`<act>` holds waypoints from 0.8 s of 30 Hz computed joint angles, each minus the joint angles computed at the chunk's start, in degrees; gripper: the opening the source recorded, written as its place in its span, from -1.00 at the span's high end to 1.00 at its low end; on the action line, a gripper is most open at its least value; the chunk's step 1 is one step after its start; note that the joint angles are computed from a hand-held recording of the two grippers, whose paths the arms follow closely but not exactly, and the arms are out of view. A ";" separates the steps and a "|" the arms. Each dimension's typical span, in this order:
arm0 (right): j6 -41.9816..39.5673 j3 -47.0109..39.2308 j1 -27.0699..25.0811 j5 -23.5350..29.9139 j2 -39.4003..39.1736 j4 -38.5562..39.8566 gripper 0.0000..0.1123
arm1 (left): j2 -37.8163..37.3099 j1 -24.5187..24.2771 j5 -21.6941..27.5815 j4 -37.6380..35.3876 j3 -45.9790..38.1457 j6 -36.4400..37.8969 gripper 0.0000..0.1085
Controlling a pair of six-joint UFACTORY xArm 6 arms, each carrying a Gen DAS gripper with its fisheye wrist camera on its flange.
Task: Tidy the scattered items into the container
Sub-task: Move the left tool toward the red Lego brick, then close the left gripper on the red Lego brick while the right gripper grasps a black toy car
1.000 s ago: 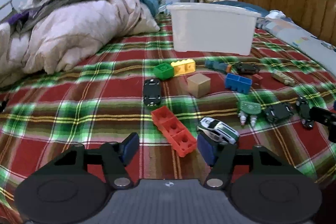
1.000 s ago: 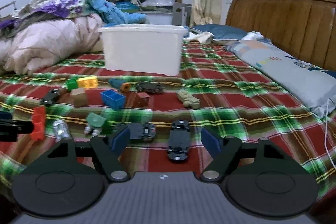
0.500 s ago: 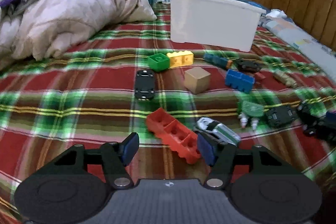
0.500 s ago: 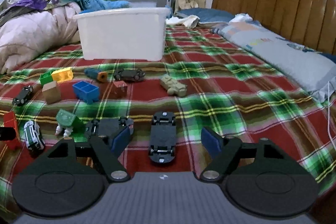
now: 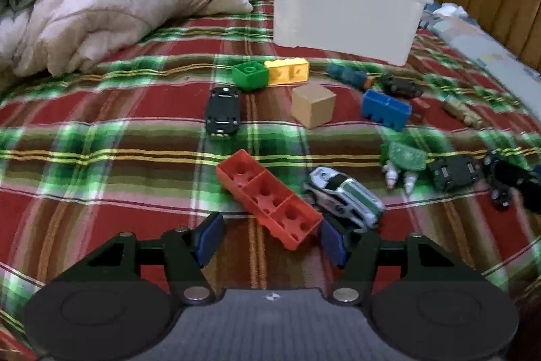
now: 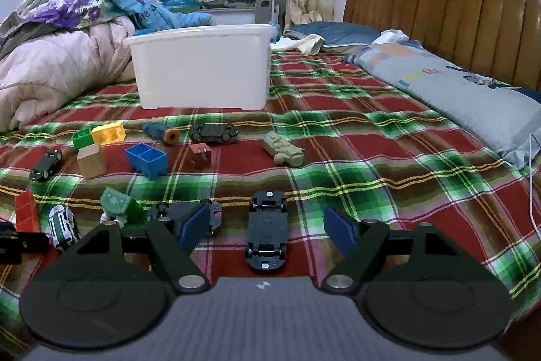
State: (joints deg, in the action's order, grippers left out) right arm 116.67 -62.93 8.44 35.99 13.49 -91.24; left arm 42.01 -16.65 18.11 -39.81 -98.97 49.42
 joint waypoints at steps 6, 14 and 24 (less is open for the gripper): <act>0.03 0.05 0.24 0.63 0.00 -0.22 -0.39 | 1.02 1.62 -0.18 1.82 -1.62 -3.38 -0.21; -3.66 -0.84 0.54 0.94 1.53 2.09 -0.36 | 2.75 0.92 -0.07 1.91 -3.83 -4.53 -0.21; -6.83 -2.23 -0.55 -1.04 3.66 6.68 -0.08 | 2.67 1.15 0.51 -4.27 -4.23 1.55 0.20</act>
